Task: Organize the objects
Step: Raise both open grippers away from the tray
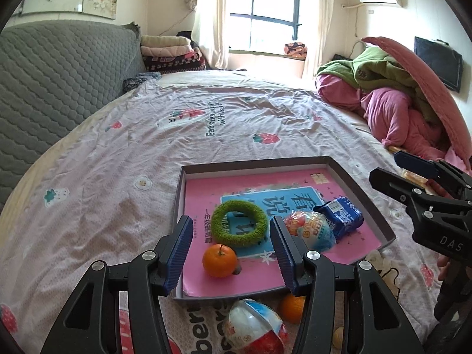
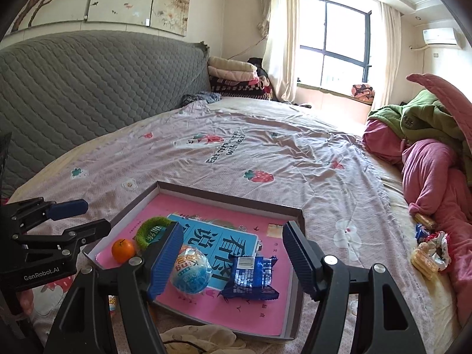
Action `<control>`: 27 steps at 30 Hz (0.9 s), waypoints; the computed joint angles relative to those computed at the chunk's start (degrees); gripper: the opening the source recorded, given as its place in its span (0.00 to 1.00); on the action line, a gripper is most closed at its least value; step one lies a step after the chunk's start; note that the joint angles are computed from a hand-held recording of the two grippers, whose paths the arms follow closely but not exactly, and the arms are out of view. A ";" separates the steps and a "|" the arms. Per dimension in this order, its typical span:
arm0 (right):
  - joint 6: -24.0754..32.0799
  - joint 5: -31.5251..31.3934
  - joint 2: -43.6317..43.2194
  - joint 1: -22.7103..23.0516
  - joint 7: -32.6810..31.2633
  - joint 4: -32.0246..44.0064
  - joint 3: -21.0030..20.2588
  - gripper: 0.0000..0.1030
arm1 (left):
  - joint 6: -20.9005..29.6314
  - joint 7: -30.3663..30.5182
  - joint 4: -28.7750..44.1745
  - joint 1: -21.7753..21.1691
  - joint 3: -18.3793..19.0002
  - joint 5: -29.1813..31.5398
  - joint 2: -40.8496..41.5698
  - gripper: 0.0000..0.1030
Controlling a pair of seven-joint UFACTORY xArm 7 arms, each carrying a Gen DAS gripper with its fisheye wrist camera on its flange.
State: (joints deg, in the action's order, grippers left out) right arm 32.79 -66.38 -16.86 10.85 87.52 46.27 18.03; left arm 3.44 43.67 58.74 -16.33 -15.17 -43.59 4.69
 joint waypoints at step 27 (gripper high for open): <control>-0.01 -3.18 -4.84 -0.15 4.78 -3.56 3.49 0.73 | -10.00 10.23 -7.16 -7.68 1.42 -6.70 -4.91 0.66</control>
